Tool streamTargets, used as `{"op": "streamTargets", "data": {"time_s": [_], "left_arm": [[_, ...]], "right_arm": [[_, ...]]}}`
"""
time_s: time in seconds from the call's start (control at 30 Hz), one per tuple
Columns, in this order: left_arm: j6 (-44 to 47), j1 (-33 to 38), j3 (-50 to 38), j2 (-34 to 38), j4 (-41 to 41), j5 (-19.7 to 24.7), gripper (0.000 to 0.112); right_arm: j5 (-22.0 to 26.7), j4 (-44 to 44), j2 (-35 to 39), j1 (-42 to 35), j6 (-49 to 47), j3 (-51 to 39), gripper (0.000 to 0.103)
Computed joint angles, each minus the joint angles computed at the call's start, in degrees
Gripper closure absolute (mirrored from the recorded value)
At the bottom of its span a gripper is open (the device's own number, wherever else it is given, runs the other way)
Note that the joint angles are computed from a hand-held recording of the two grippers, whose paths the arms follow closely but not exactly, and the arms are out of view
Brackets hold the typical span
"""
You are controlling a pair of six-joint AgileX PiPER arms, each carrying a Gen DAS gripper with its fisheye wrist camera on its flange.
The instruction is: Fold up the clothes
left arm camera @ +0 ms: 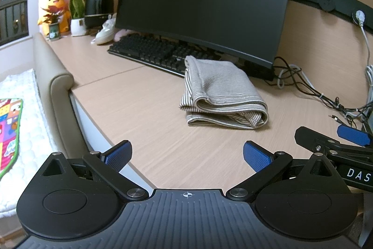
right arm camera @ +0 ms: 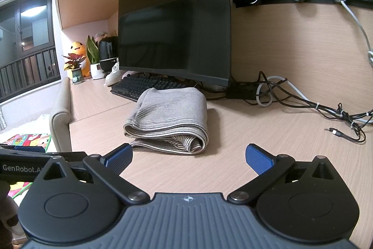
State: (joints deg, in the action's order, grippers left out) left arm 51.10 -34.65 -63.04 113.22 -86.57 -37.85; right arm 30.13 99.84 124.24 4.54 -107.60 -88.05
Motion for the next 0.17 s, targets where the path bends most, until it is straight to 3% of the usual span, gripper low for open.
{"op": "streamTargets", "data": {"time_s": [0.17], "left_arm": [[-3.15, 3.04, -0.46, 1.08, 5.39, 1.39, 0.009]], "right_arm": [[-3.16, -5.53, 2.99, 1.96, 7.59, -5.43, 0.0]]}}
